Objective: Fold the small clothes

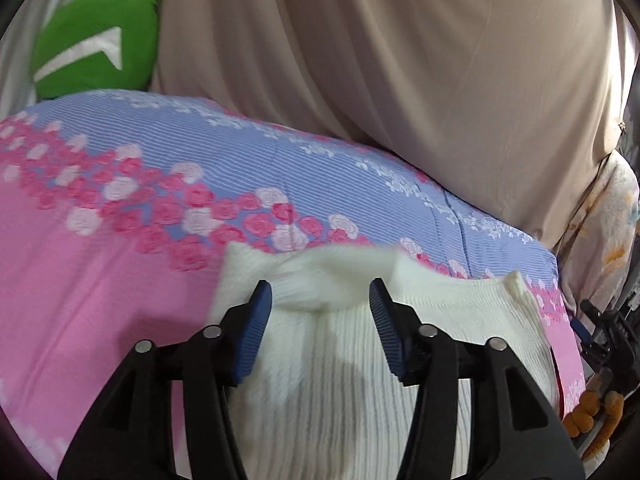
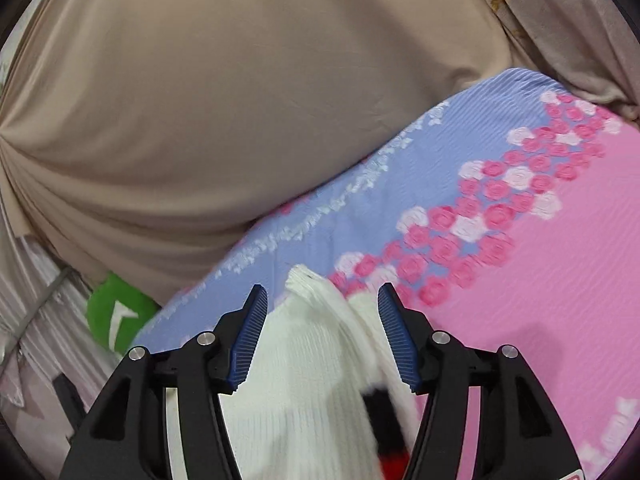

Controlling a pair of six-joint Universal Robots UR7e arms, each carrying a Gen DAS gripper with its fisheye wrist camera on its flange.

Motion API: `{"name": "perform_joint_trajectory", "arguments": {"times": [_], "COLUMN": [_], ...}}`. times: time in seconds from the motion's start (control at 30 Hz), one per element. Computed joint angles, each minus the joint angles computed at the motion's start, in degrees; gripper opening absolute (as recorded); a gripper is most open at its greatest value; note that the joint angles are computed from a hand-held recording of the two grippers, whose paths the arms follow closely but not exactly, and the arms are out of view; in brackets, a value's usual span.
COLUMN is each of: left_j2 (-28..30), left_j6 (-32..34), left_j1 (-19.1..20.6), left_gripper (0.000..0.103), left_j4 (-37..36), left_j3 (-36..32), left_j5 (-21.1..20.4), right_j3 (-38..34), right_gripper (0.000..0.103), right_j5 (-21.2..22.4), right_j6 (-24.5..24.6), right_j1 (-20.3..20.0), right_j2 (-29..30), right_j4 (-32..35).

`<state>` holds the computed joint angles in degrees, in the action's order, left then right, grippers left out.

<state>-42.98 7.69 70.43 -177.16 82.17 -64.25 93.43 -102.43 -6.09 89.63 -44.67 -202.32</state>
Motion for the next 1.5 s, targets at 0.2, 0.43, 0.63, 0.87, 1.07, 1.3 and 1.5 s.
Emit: {"name": "perform_joint_trajectory", "arguments": {"times": [0.2, 0.43, 0.63, 0.87, 1.07, 1.3, 1.5], "left_j2": [-9.87, -11.03, -11.36, -17.23, -21.68, -19.75, -21.26], "left_j6": [-4.38, -8.82, -10.20, -11.50, -13.84, -14.44, -10.71], "left_j1": [-0.83, -0.37, -1.13, -1.57, -2.05, -0.76, -3.52], "left_gripper": [0.068, 0.057, 0.009, 0.007, 0.007, 0.008, 0.032], "left_j4": [2.04, 5.38, 8.21, 9.51, 13.08, 12.23, 4.95], "left_j3": [13.34, 18.70, 17.46, 22.14, 27.89, 28.56, 29.68], "left_j5": [4.03, 4.66, 4.94, 3.61, 5.08, 5.88, 9.58], "right_j3": [12.81, 14.15, 14.72, 22.56, 28.73, 27.55, 28.29], "right_gripper": [0.058, 0.058, 0.009, 0.007, 0.007, 0.011, 0.021], "right_j5": [-4.77, -8.78, -8.45, -5.54, -7.52, -8.90, -10.45], "right_j6": [-1.77, -3.82, -3.67, -3.78, -2.63, -0.78, -3.20], "right_j1": [-0.43, 0.70, 1.27, 0.57, -0.21, -1.78, 0.38], "right_j2": [-4.29, -2.17, -3.58, -9.55, -11.40, -10.21, -11.26], "right_j4": [0.33, 0.36, 0.21, -3.82, -4.75, -1.37, -6.10]}}
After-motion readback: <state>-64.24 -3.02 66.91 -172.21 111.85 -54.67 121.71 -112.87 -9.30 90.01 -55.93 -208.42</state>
